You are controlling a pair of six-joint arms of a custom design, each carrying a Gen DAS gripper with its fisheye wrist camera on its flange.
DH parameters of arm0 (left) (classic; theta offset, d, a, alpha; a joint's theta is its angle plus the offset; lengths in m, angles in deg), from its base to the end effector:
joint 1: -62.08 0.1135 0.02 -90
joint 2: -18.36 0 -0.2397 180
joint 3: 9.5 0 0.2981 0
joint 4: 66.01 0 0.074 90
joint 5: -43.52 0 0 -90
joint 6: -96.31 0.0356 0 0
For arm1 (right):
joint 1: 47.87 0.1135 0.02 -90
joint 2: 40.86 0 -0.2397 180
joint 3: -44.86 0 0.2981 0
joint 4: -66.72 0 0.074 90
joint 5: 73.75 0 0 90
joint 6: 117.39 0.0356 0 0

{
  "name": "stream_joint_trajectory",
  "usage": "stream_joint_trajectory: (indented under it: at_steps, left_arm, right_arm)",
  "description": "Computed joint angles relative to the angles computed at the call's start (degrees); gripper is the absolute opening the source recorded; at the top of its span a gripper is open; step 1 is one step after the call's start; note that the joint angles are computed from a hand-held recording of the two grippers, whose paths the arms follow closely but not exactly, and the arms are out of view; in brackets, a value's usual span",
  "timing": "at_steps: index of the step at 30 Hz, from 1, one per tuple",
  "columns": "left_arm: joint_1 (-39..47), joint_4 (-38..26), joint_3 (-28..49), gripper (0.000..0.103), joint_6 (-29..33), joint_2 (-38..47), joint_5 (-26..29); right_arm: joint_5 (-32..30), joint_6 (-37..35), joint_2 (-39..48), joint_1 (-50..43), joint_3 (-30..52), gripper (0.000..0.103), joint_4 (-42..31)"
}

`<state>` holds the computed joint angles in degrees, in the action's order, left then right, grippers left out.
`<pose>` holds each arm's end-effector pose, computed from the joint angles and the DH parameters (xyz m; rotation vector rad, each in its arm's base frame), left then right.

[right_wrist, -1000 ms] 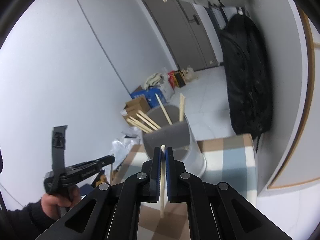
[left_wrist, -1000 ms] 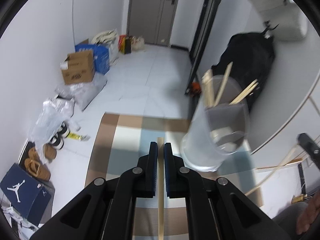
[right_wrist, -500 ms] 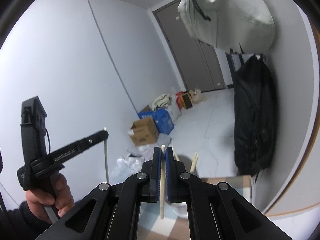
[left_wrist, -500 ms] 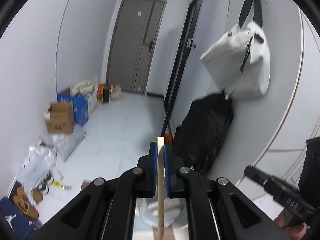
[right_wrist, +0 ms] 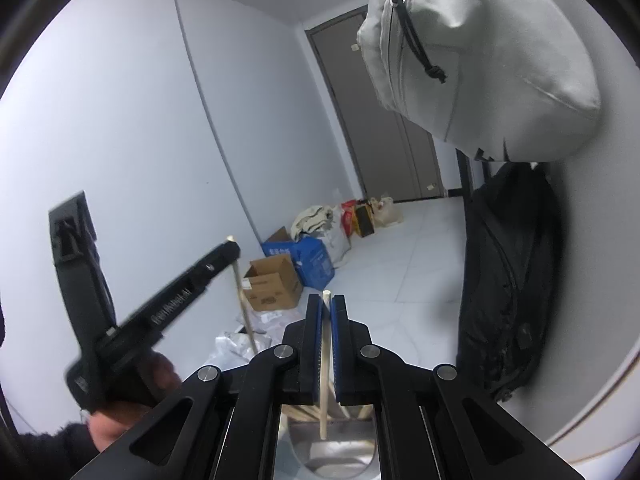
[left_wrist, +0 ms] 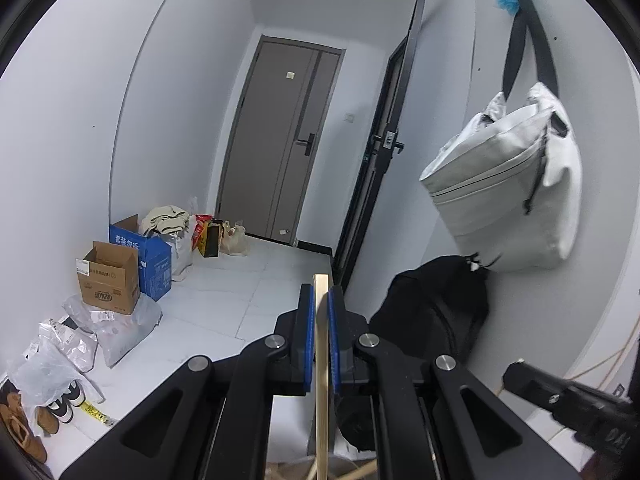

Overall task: Organize utensils
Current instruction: 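Raise both held chopsticks up over the white holder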

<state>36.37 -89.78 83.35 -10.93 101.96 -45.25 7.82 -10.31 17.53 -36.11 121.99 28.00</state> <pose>0.3543 -0.1714 0.3721 0.1527 1.8526 -0.5453 0.2724 0.0620 0.3761 -0.0100 1.9450 0.4775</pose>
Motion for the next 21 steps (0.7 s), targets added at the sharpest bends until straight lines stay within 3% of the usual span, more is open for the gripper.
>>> stream_joint_trajectory:
  at_steps: [21]
  left_arm:
    - [-2.6, 16.9, -7.9, 0.002, 4.8, 2.9, -4.1]
  right_arm:
    - [0.7, -2.7, 10.2, -0.3, 2.1, 0.004, 5.1]
